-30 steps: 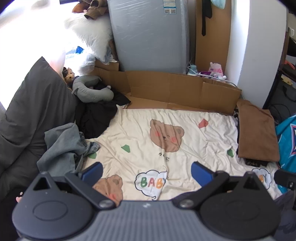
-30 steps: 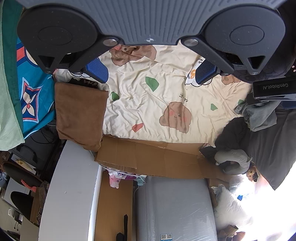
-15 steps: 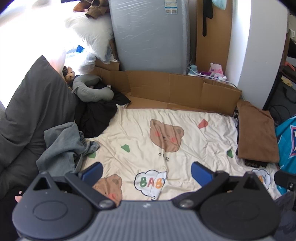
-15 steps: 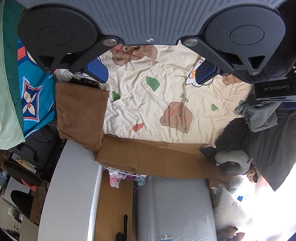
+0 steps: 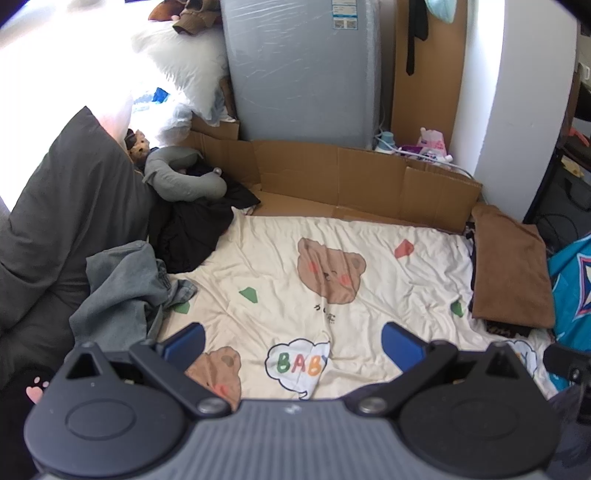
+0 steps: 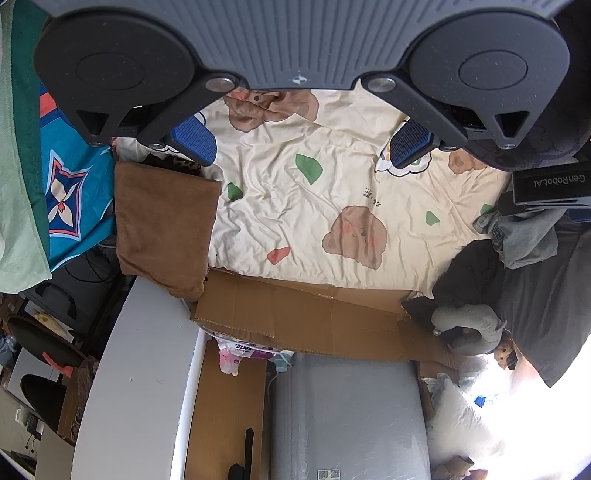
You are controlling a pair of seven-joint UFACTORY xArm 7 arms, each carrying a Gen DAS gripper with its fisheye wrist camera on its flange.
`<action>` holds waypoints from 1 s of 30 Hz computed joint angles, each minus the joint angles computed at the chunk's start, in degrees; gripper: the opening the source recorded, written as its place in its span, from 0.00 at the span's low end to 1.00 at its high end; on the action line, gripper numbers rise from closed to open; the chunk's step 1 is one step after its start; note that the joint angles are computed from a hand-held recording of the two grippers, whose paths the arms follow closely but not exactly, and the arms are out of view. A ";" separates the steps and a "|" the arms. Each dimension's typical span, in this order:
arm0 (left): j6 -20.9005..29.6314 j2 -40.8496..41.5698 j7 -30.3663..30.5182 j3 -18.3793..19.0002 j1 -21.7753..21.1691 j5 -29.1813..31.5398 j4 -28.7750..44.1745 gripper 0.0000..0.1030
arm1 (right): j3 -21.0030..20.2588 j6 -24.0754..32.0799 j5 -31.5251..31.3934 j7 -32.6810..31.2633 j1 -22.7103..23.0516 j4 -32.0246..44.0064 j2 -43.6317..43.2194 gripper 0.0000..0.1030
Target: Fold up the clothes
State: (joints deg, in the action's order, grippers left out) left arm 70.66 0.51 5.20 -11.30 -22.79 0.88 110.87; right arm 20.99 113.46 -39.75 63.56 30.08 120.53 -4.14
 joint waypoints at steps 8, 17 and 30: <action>2.50 1.28 -0.88 0.19 -0.01 -0.32 2.16 1.00 | 0.28 0.47 -1.92 0.40 0.94 0.08 0.19 1.00; 7.48 3.69 -1.42 0.70 0.24 -2.75 6.77 1.00 | 1.32 1.70 -2.63 0.25 0.54 1.46 0.45 1.00; 16.58 12.46 -1.22 1.82 -1.09 -3.81 25.94 1.00 | 0.00 3.51 -10.59 -3.12 7.24 12.12 5.82 1.00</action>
